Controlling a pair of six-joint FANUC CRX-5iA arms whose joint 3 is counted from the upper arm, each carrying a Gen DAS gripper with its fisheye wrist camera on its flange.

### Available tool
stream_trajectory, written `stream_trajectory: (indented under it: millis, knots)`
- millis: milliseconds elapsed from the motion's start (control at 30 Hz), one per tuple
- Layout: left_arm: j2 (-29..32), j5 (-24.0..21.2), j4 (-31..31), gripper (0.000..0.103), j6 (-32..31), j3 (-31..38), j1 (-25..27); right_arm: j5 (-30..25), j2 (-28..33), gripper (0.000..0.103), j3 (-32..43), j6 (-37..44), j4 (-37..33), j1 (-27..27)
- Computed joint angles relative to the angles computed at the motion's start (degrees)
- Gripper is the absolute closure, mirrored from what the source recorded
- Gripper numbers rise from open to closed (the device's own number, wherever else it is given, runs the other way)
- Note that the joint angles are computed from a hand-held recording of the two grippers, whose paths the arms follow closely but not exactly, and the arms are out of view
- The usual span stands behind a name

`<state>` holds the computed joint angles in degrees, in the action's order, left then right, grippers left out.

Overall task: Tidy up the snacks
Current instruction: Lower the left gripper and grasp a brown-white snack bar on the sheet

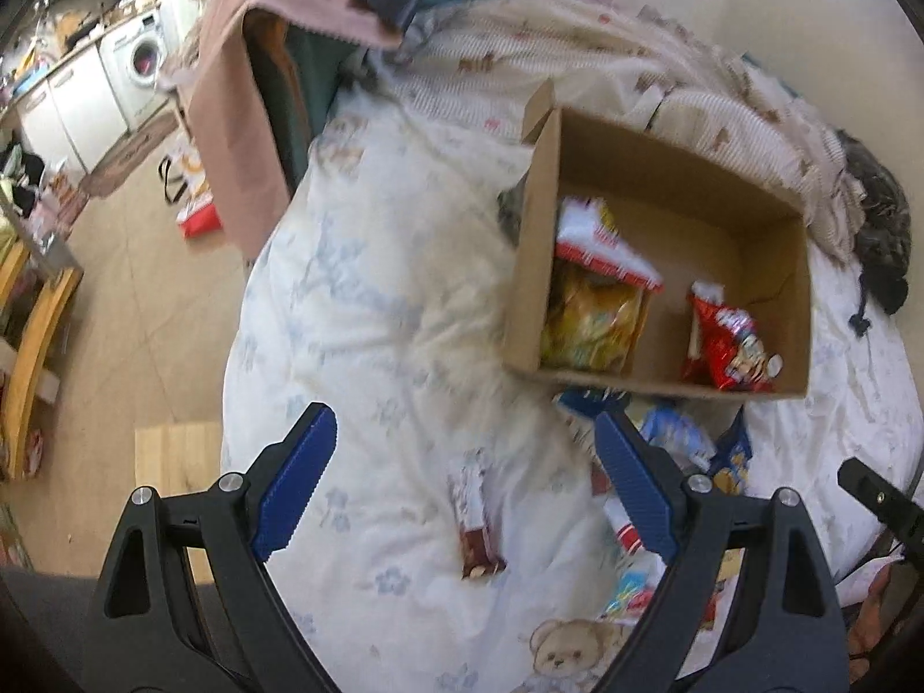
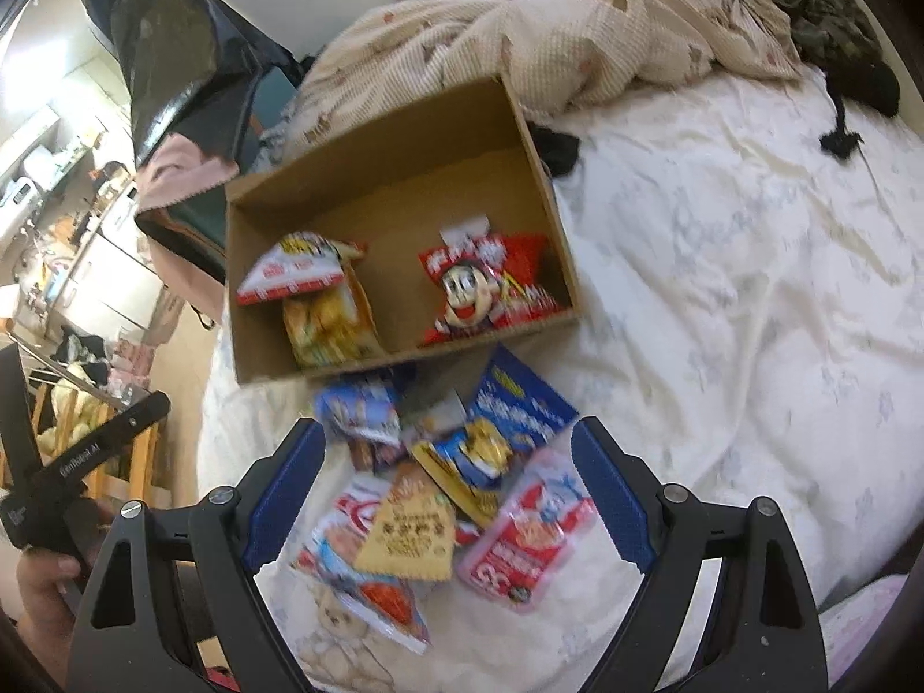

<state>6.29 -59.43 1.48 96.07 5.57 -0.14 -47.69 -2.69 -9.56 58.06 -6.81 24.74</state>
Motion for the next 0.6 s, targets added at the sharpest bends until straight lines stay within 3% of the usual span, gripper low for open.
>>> stream_trajectory:
  millis: [367, 500, 600]
  knots:
    - [6.31, -9.49, 1.89, 0.014, 3.73, 2.32, 2.25, -2.77, 1.94, 0.013, 1.9, -0.02, -4.75, -1.92]
    - [9.92, -12.11, 4.26, 0.035, 2.1, 2.59, 1.83, -3.53, 2.81, 0.013, 2.87, 0.42, -6.41, -2.5]
    - [12.1, -13.47, 1.13, 0.038, 3.88, 3.83, 0.01, -3.78, 2.96, 0.013, 3.02, 0.55, -6.6, -2.59]
